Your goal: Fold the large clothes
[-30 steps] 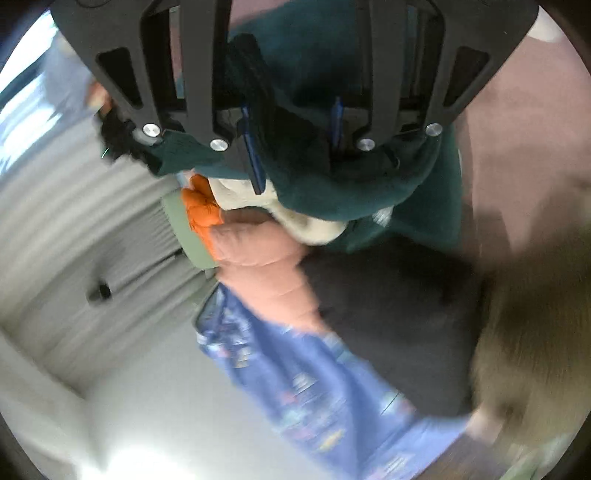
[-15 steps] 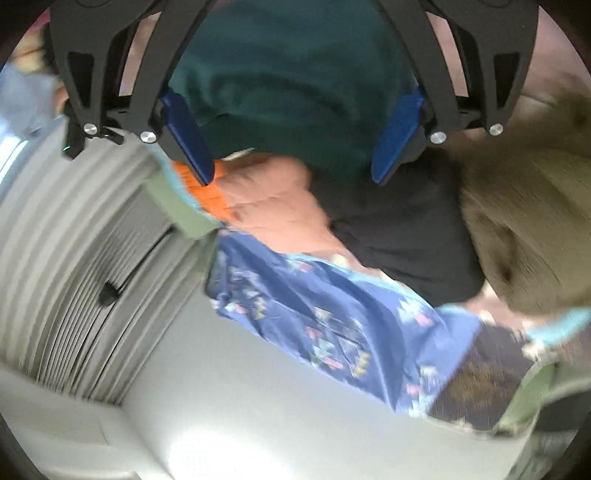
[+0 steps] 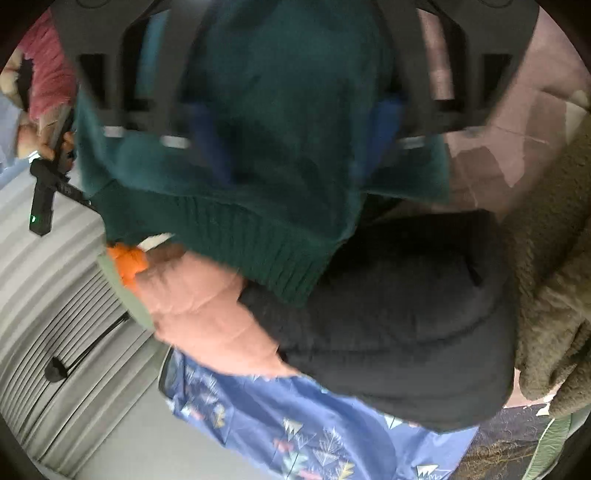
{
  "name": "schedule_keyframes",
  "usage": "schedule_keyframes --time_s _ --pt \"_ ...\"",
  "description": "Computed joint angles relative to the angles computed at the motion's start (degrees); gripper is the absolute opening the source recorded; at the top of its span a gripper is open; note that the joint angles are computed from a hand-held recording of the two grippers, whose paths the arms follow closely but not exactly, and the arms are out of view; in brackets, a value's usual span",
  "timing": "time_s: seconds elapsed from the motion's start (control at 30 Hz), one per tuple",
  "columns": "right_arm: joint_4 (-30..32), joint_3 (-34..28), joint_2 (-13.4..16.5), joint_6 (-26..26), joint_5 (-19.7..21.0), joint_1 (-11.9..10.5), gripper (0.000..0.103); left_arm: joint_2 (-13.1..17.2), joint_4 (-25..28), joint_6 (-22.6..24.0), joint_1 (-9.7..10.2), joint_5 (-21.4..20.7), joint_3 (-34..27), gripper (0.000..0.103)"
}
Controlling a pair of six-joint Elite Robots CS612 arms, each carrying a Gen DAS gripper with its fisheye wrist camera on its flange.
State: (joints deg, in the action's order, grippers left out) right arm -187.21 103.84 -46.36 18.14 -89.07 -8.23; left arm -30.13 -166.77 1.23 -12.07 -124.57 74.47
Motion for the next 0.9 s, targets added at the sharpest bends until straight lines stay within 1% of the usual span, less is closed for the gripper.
schedule_keyframes --time_s 0.03,0.13,0.17,0.23,0.27,0.3,0.33,0.37,0.4,0.43,0.47,0.53,0.6,0.63,0.67,0.7,0.73,0.77,0.8,0.83,0.87,0.9 --pt "-3.01 0.68 0.14 1.23 -2.24 0.51 0.021 -0.42 -1.89 -0.50 -0.10 1.54 1.00 0.014" --pt "-7.68 1.66 0.34 1.26 -7.69 1.92 0.020 -1.18 -9.64 -3.66 0.60 2.74 3.62 0.013" --pt "-6.88 1.19 0.74 0.98 -8.84 2.13 0.020 -1.44 -10.87 -3.00 0.65 4.14 4.37 0.013" --pt "-2.84 -0.66 2.18 0.97 -9.80 2.36 0.020 -1.39 -9.67 -0.52 0.15 6.74 4.73 0.013" --pt "-1.37 -1.85 3.40 0.90 -11.26 2.73 0.023 -0.99 -8.67 1.25 -0.56 9.53 4.82 0.014" --pt "-0.89 -2.90 4.34 -0.33 -14.86 3.67 0.024 -0.66 -8.89 2.49 -1.21 11.75 4.98 0.015" --pt "-0.35 -3.89 4.97 -2.27 -18.93 4.78 0.025 -0.63 -10.31 3.47 -1.77 14.07 5.63 0.015" --pt "-0.05 -4.71 5.28 -4.94 -24.15 6.20 0.027 -1.00 -11.38 3.85 -2.02 15.48 6.32 0.015" --pt "-0.14 -4.93 5.35 -6.01 -26.97 6.87 0.029 -1.25 -11.72 3.95 -2.07 16.15 6.63 0.016" --pt "-0.22 -4.87 5.24 -6.54 -28.23 7.13 0.036 -1.57 -11.96 3.85 -2.06 16.77 7.06 0.019" --pt "-0.15 -4.23 4.66 -6.58 -28.88 7.10 0.040 -1.90 -12.01 3.23 -1.95 16.84 7.46 0.020" --pt "-0.09 -2.27 2.79 -4.64 -27.20 6.60 0.042 -2.78 -13.44 0.87 -1.47 15.89 8.63 0.023" --pt "-3.07 -0.40 1.29 -3.10 -24.52 6.27 0.043 -4.25 -16.16 -1.33 -1.08 15.52 10.50 0.022" --pt "-5.42 0.25 0.66 -3.34 -21.99 6.19 0.043 -4.95 -17.88 -2.02 -1.07 14.96 11.07 0.021" --pt "-6.35 0.43 0.29 -3.69 -20.41 6.37 0.043 -5.47 -20.07 -2.00 -0.94 13.11 11.60 0.021" --pt "-7.38 0.37 -0.17 -4.71 -17.41 6.44 0.043 -5.96 -21.21 -2.04 -1.23 11.71 11.74 0.021" --pt "-7.58 -0.08 -0.23 -5.38 -15.39 6.44 0.043 -6.51 -22.30 -1.61 -1.57 9.87 11.93 0.021" --pt "-7.53 -0.71 -0.24 -6.19 -12.31 6.59 0.043 -6.89 -22.53 -0.70 -2.03 8.24 11.85 0.022" --pt "-7.21 -1.49 -0.01 -6.71 -9.31 6.65 0.043 -6.96 -22.33 0.00 -2.50 6.63 11.49 0.025" --pt "-6.77 -2.26 0.25 -6.89 -7.50 6.67 0.043 -6.84 -21.95 0.10 -3.03 5.53 10.98 0.028" --pt "-6.47 -3.53 1.15 -7.11 -5.64 6.80 0.043 -6.55 -21.45 -0.07 -3.59 4.80 10.39 0.030" --pt "-5.69 -4.49 1.93 -7.07 -5.15 6.95 0.044 -6.22 -20.85 -0.08 -4.07 4.79 9.98 0.037"
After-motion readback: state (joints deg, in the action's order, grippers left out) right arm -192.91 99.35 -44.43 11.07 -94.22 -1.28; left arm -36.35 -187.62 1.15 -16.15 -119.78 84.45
